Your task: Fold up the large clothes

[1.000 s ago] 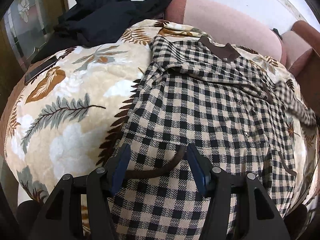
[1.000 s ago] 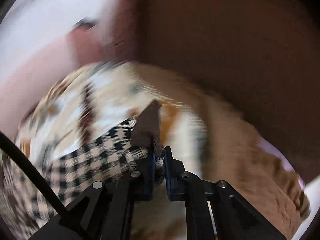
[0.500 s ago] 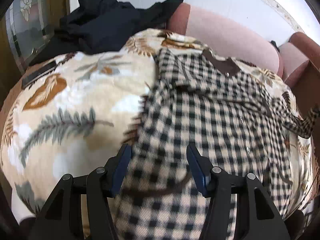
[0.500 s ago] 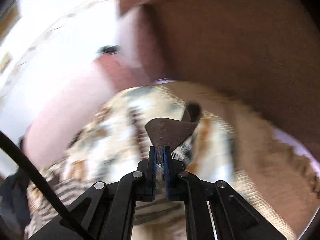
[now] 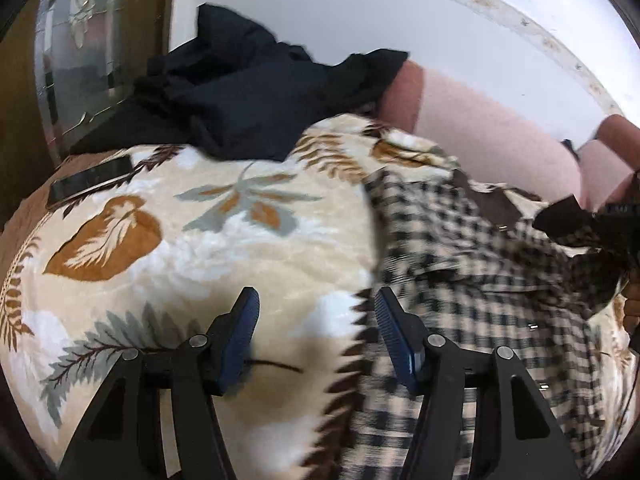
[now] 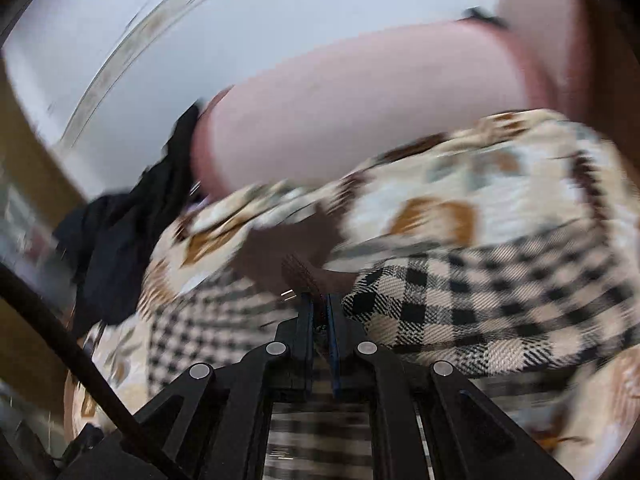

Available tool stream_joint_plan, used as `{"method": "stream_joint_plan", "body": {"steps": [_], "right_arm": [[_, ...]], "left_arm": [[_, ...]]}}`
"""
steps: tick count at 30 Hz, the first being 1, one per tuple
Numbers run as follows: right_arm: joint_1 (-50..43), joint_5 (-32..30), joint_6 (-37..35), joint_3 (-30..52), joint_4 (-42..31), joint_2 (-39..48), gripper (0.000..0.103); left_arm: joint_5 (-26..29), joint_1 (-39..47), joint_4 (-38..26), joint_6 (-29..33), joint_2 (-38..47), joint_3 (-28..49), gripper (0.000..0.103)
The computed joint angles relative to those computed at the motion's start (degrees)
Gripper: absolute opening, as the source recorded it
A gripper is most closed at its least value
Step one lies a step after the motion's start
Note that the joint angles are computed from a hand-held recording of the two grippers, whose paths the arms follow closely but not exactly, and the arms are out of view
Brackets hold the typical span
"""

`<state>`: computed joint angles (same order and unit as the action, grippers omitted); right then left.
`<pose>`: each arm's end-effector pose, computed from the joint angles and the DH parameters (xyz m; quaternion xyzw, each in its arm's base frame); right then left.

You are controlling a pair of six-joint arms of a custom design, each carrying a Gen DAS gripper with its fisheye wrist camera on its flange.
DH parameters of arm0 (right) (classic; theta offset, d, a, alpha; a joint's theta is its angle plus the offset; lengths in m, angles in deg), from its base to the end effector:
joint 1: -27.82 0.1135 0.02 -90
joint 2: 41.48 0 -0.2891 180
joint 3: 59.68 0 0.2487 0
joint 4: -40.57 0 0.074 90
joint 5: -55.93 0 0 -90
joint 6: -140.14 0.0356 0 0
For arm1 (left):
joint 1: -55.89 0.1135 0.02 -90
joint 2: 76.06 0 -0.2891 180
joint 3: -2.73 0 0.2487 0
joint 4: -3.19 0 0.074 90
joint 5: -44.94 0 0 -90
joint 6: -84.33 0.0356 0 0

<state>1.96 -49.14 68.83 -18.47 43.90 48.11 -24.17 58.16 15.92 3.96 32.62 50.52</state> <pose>0.2377 -0.1049 0.1400 0.3008 0.8667 0.0972 0.3858 0.3054 -0.0006 0.0902 0.1236 0.9126 -0.1320 0.3668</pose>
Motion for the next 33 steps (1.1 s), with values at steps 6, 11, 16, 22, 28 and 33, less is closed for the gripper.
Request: {"method": "stream_joint_plan", "body": {"steps": [6, 11, 16, 22, 28, 33], "right_arm": [[18.3, 4.8, 10.7, 3.0, 8.9, 8.8, 0.007], [26.7, 4.9, 17.1, 6.0, 15.7, 15.9, 0.007], [31.1, 1.6, 18.6, 12.5, 14.4, 27.4, 0.011], [30.7, -6.4, 18.8, 8.7, 19.3, 27.9, 0.028], [28.4, -0.5, 13.4, 6.6, 14.2, 18.7, 0.043], [28.6, 3.5, 13.0, 16.3, 5.7, 28.3, 0.022]], "left_arm": [[4.6, 2.9, -8.4, -3.9, 4.1, 7.3, 0.059], [5.4, 3.9, -8.0, -4.9, 3.0, 7.4, 0.060], [5.1, 4.2, -8.2, -4.9, 3.2, 8.1, 0.060], [6.4, 5.4, -10.9, -5.3, 3.7, 9.8, 0.060], [4.9, 3.9, -10.6, -5.0, 4.0, 9.3, 0.060], [3.5, 1.9, -9.9, -3.6, 3.9, 8.2, 0.060]]}}
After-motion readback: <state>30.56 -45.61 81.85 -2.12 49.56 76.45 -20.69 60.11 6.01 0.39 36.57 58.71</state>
